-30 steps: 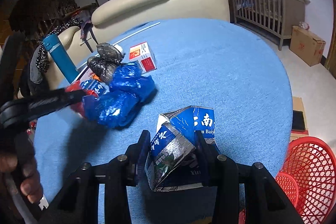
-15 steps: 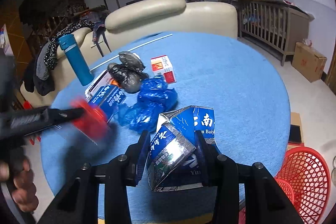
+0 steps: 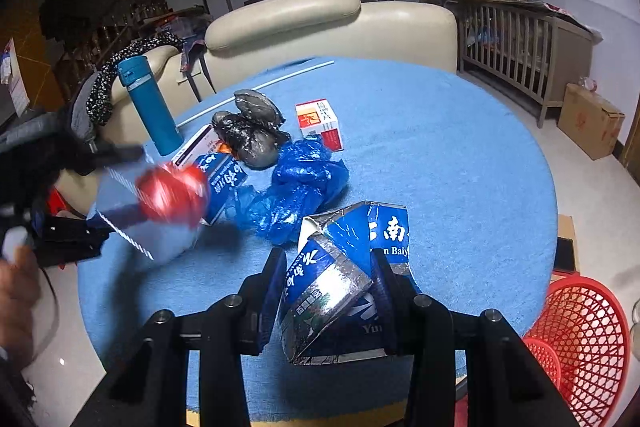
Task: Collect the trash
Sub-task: 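Carry the carton and container over the red mesh basket with both tools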
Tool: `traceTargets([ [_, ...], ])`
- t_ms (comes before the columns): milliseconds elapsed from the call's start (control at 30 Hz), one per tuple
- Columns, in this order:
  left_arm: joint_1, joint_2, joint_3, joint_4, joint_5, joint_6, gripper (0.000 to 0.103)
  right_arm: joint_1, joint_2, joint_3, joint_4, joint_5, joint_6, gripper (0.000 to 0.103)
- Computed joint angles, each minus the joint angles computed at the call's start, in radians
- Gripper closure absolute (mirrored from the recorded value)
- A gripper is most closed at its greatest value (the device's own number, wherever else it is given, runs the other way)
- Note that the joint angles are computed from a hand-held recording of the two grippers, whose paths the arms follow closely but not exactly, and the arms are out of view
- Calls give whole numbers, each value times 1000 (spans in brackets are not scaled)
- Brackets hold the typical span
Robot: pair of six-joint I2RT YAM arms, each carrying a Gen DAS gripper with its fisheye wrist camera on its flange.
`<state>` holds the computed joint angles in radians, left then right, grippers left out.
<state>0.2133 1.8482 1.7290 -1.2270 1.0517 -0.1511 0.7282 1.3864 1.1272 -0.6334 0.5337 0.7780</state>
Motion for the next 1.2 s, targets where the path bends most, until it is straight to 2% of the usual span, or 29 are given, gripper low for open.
traceTargets([
  [33, -6, 11, 16, -2, -35, -37, 45, -5, -2, -3, 3, -4, 3, 58],
  [67, 3, 63, 54, -91, -15, -88, 46, -10, -7, -10, 5, -6, 5, 58],
  [100, 11, 67, 49, -120, 14, -110, 46, -12, -8, -13, 6, -6, 4, 58],
  [133, 5, 44, 46, -87, 4, -127, 45, -16, -13, -18, 7, -7, 4, 58],
  [167, -14, 5, 50, -22, -121, -116, 44, -22, -16, -25, 12, -13, 8, 58],
  [200, -18, 16, 49, -27, -147, -163, 45, -31, -17, -31, 20, -25, 12, 58],
  [233, -3, 55, 54, -75, -90, -209, 45, -34, -19, -35, 27, -32, 11, 58],
  [267, 1, 60, 55, -88, -51, -203, 45, -33, -19, -36, 26, -27, 7, 58],
  [333, -15, 30, 65, -39, -141, -198, 45, -37, -22, -44, 33, -32, 9, 58],
  [367, -6, 68, 54, -90, -47, -256, 45, -44, -21, -49, 39, -42, 10, 58],
  [400, -7, 80, 39, -111, 19, -251, 45, -47, -20, -51, 43, -46, 9, 58],
  [433, -26, 73, 56, -97, 17, -213, 44, -49, -20, -54, 45, -47, 8, 58],
  [467, -52, 43, 60, -15, -95, -205, 44, -53, -18, -57, 49, -55, 10, 58],
  [500, -45, 62, 64, -37, -126, -258, 45, -57, -14, -58, 55, -62, 11, 58],
  [533, -28, 84, 51, -67, -62, -293, 45, -56, -16, -61, 61, -64, 10, 58],
  [567, -34, 89, 52, -74, -29, -269, 46, -53, -19, -64, 60, -57, 7, 58],
  [600, -49, 61, 66, -31, -110, -241, 45, -53, -20, -66, 59, -55, 8, 58],
  [633, -53, 49, 72, -2, -171, -260, 46, -58, -22, -71, 61, -60, 11, 58],
  [667, -47, 61, 55, -3, -129, -301, 46, -69, -24, -80, 69, -73, 16, 58],
  [700, -43, 67, 45, -21, -40, -332, 47, -72, -24, -81, 71, -77, 17, 58],
  [733, -63, 43, 54, -5, -66, -288, 46, -72, -25, -84, 71, -76, 16, 58],
  [767, -97, -10, 86, 35, -194, -238, 46, -74, -23, -86, 72, -77, 17, 58],
  [800, -112, -13, 97, 45, -211, -249, 47, -77, -22, -88, 75, -83, 20, 58],
  [833, -118, 1, 103, 42, -174, -260, 47, -79, -18, -88, 81, -89, 20, 58],
  [867, -123, 4, 121, 17, -182, -226, 47, -74, -19, -87, 81, -84, 17, 58],
  [900, -157, -13, 107, 41, -230, -216, 47, -69, -20, -87, 81, -78, 15, 58],
  [1000, -199, -76, 49, 63, -304, -117, 47, -72, -32, -95, 83, -74, 23, 58],
  [1133, -271, -163, -29, 119, -403, -57, 47, -72, -78, -114, 60, -55, 34, 58],
  [1200, -239, -228, -63, 73, -408, 55, 47, -77, -119, -131, 43, -46, 45, 58],
])
